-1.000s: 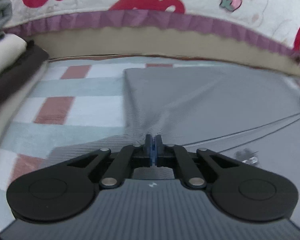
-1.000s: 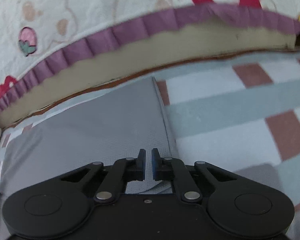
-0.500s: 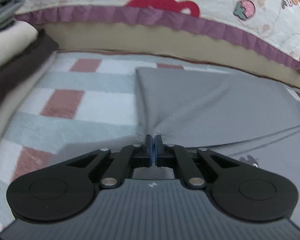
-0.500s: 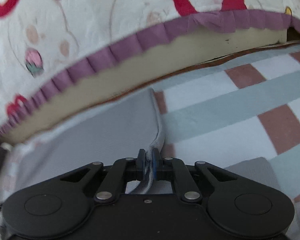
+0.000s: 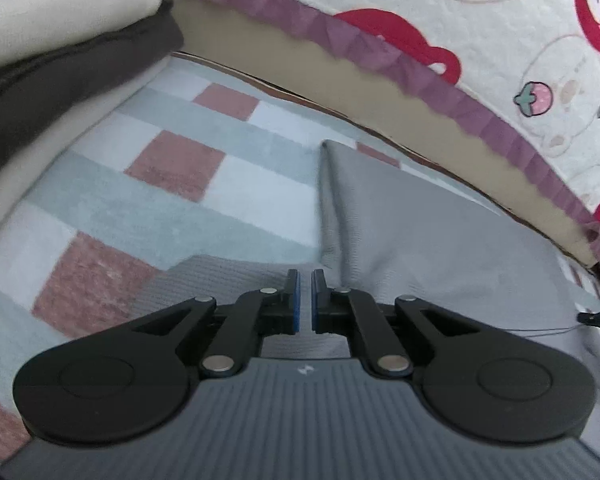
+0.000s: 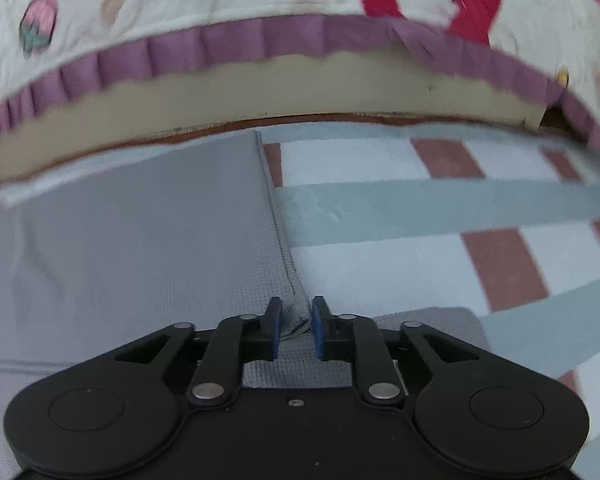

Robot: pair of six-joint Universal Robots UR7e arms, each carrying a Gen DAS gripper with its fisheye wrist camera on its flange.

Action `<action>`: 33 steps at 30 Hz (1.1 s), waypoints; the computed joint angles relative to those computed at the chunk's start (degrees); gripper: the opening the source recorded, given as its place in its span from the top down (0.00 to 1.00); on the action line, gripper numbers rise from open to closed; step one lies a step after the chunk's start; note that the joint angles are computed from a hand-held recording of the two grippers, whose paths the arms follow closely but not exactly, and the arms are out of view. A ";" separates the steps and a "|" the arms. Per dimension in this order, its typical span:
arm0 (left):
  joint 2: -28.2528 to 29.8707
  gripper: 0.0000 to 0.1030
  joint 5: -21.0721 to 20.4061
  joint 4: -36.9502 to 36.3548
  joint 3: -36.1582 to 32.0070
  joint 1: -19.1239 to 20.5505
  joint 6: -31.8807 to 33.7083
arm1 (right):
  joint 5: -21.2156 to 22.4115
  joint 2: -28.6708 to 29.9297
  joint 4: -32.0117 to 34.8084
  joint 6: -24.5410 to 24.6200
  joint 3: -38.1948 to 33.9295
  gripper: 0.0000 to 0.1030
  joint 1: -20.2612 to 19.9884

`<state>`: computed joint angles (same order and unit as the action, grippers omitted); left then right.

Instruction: Fold clothes

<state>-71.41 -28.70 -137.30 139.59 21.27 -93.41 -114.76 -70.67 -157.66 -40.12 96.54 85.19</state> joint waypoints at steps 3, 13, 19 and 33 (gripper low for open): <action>2.82 0.95 0.12 -10.04 0.07 1.24 6.75 | 0.49 0.21 1.79 0.22 -0.74 0.68 -0.06; 10.77 0.96 -2.29 -18.37 -10.07 12.81 33.37 | 5.47 1.34 11.77 4.76 -6.06 0.75 -1.46; 11.96 0.97 6.44 -12.48 -11.94 10.85 33.94 | 8.74 0.42 13.87 0.01 -6.90 0.93 -2.13; -4.28 0.71 -3.45 47.65 -12.93 -0.61 -19.36 | -1.94 1.07 -17.30 -18.07 6.92 0.58 6.28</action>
